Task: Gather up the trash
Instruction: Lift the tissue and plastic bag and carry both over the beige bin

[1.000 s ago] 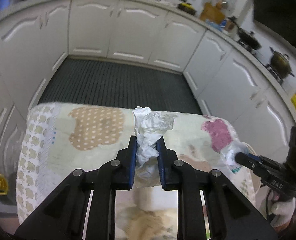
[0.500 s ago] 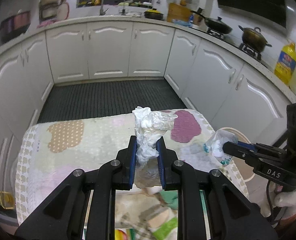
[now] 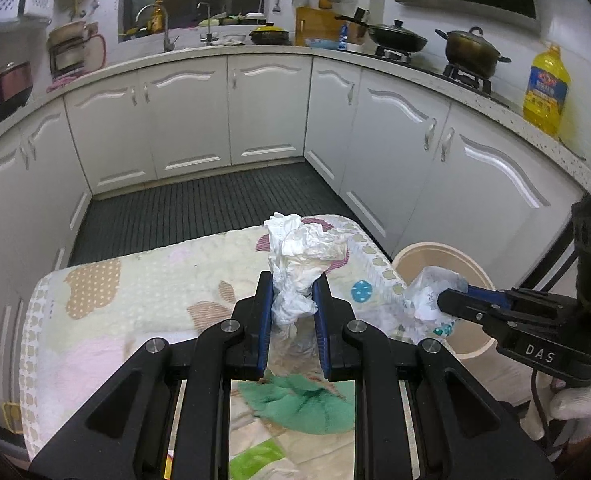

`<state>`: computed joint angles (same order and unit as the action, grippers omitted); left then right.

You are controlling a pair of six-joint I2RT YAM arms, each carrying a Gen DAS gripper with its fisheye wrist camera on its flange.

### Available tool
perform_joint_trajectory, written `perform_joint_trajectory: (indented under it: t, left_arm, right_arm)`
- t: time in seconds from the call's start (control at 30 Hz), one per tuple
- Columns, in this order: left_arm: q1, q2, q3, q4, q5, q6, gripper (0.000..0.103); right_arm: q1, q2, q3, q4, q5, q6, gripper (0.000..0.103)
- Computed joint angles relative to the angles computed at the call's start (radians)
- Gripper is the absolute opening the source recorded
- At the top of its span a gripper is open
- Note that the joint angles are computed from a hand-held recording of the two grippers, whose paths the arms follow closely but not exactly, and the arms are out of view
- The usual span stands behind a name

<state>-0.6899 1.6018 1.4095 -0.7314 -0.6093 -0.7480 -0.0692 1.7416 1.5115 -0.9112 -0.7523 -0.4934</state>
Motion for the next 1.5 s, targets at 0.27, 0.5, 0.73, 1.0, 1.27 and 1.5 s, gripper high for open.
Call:
perform_joint_trajectory:
  t: [0.27, 0.5, 0.73, 1.0, 1.27, 1.5]
  left_arm:
    - [-0.017, 0.081, 0.082, -0.003, 0.014, 0.003, 0.016]
    - [-0.030, 0.155, 0.158, -0.005, 0.028, 0.017, 0.016]
    - [-0.031, 0.273, 0.274, -0.001, 0.090, 0.042, 0.016]
    - [-0.023, 0.455, 0.491, -0.043, 0.164, 0.077, 0.016]
    - [-0.015, 0.670, 0.784, -0.136, 0.218, 0.113, 0.016]
    - [-0.006, 0.858, 1.074, -0.260, 0.257, 0.135, 0.016]
  right_arm:
    - [-0.044, 0.016, 0.028, -0.019, -0.010, -0.026, 0.019]
    - [-0.105, 0.045, 0.053, -0.026, -0.016, -0.040, 0.019]
    - [-0.191, 0.097, 0.111, -0.032, -0.006, -0.045, 0.019]
    - [-0.237, 0.180, 0.179, 0.003, 0.060, -0.034, 0.019]
    - [-0.259, 0.292, 0.244, 0.035, 0.123, -0.004, 0.019]
    - [-0.261, 0.353, 0.272, 0.062, 0.178, 0.009, 0.019]
